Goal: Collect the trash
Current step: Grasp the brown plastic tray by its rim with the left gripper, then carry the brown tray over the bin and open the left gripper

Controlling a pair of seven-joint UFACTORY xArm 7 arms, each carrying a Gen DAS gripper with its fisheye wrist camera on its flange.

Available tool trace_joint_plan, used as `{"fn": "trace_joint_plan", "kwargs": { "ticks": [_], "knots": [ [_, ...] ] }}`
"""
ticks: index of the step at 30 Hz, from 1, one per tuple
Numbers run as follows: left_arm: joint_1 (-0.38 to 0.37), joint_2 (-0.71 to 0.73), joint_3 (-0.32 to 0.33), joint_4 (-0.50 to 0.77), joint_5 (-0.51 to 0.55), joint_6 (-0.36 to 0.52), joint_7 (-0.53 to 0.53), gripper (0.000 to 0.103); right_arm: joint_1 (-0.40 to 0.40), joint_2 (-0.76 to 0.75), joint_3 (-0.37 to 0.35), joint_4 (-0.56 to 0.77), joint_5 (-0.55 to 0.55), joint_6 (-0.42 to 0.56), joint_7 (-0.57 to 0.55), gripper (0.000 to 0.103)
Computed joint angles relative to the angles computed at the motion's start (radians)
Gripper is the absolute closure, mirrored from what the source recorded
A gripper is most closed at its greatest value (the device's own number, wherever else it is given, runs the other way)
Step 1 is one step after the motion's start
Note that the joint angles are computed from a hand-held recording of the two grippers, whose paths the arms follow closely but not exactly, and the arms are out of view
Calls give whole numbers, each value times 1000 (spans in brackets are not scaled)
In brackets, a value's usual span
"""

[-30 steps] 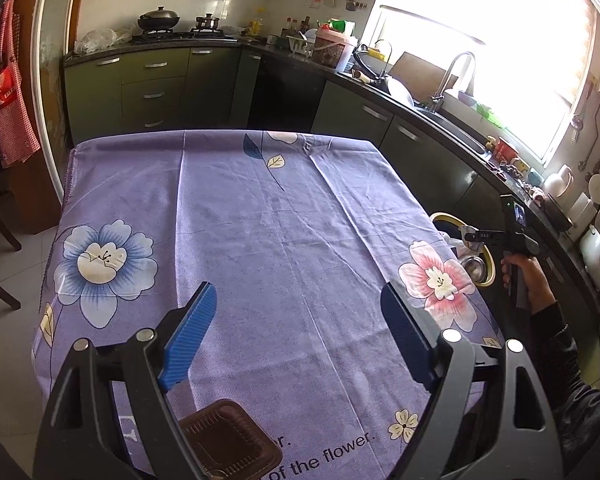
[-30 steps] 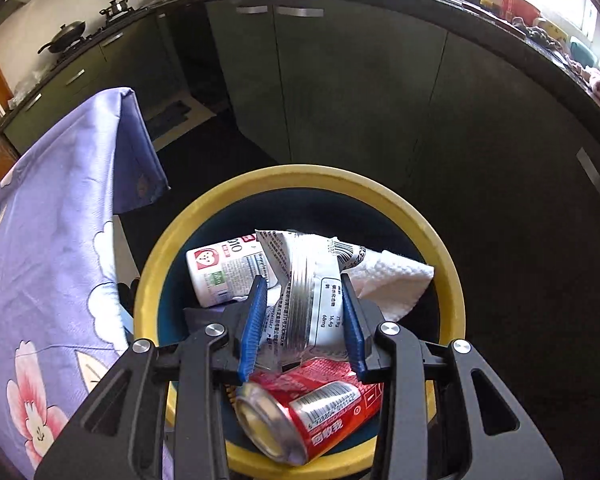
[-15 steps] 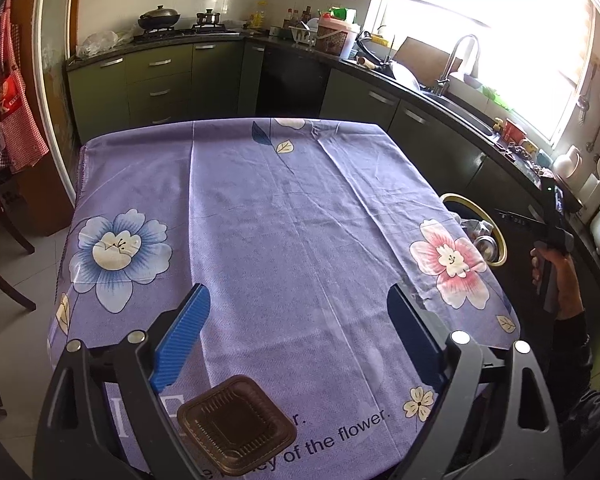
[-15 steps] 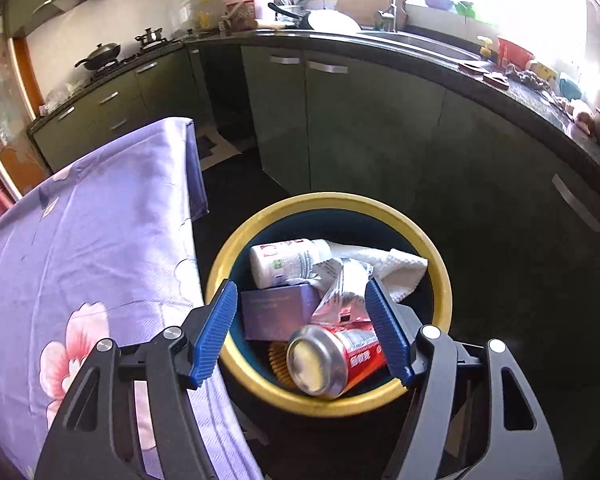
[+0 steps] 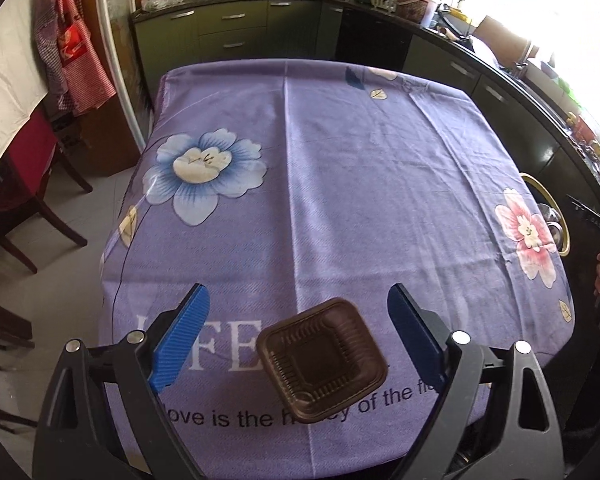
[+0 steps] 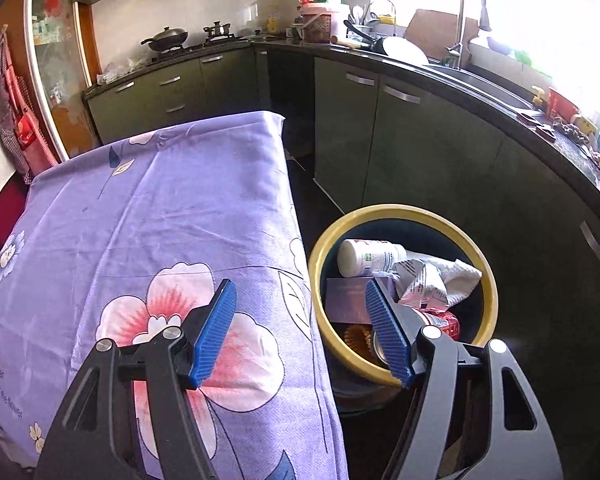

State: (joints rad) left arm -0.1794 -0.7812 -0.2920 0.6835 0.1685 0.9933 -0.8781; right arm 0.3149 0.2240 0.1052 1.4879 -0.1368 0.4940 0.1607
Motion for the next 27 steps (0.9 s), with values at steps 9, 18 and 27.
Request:
{"fn": "trace_joint_plan", "kwargs": {
  "ticks": [9,18,27],
  "knots": [
    [-19,-29,3,-49,-66,102,-89,36,-4,-9,39,-2,86,-40,-121,36],
    [-49,33,12,-41,-78,94,-85,67,-1,-21,46,-35,147,-53,-177,36],
    [-60,49,6,-29,-47,82,-62,98,-12,-36,42,-58,172,-64,-193,36]
  ]
}}
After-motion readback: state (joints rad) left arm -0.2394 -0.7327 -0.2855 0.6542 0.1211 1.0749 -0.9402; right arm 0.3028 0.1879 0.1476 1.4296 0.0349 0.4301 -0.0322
